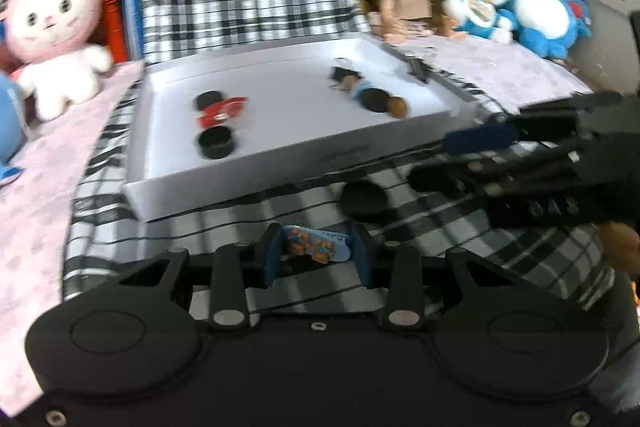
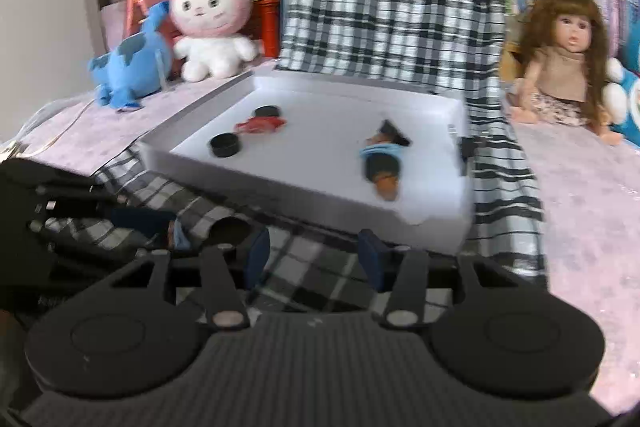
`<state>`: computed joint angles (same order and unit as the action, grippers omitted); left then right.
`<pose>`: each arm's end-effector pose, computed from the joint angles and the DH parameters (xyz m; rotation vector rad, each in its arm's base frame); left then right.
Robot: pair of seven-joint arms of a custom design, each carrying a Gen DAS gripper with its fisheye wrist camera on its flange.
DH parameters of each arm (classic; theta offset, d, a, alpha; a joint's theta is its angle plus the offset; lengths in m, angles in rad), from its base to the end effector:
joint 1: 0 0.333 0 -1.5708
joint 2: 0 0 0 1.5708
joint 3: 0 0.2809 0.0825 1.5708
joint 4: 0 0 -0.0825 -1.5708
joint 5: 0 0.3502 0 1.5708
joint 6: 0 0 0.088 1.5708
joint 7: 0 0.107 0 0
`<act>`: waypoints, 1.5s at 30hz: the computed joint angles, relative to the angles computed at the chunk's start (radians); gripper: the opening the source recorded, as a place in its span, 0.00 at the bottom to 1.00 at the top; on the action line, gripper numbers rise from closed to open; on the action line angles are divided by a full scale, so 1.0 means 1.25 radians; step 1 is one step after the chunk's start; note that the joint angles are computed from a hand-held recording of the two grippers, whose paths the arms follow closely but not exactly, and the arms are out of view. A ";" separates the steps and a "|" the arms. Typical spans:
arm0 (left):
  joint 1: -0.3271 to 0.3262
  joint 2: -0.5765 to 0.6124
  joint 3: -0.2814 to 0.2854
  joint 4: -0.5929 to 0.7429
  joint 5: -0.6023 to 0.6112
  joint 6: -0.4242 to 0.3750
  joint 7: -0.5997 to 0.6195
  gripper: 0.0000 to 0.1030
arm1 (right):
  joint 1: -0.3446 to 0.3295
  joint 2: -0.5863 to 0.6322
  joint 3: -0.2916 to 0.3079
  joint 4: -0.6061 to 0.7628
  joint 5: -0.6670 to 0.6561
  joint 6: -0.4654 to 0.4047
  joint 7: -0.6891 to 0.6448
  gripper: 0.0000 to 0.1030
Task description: Organize rigid objects
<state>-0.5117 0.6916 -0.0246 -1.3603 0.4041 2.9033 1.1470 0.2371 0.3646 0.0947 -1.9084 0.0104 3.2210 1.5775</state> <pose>0.6160 -0.3877 0.3997 -1.3223 2.1078 -0.9644 0.6038 0.1999 0.4127 -1.8198 1.3549 -0.6413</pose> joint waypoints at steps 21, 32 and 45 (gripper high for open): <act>-0.015 -0.038 0.081 -0.040 0.152 -0.027 -0.251 0.35 | 0.167 0.076 -0.117 0.079 -0.027 -0.005 0.017 0.65; -0.002 -0.039 0.071 -0.034 0.166 -0.016 -0.284 0.35 | 0.193 0.075 -0.145 0.072 -0.050 0.018 0.066 0.36; 0.015 -0.002 0.056 0.064 0.139 0.018 -0.241 0.35 | 0.401 0.039 -0.404 0.042 0.006 0.059 0.098 0.36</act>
<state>-0.4933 0.6896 0.0454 -1.2800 0.5784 2.9261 0.8458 0.7387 0.4129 -0.4099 -1.8562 0.0180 3.2947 1.6997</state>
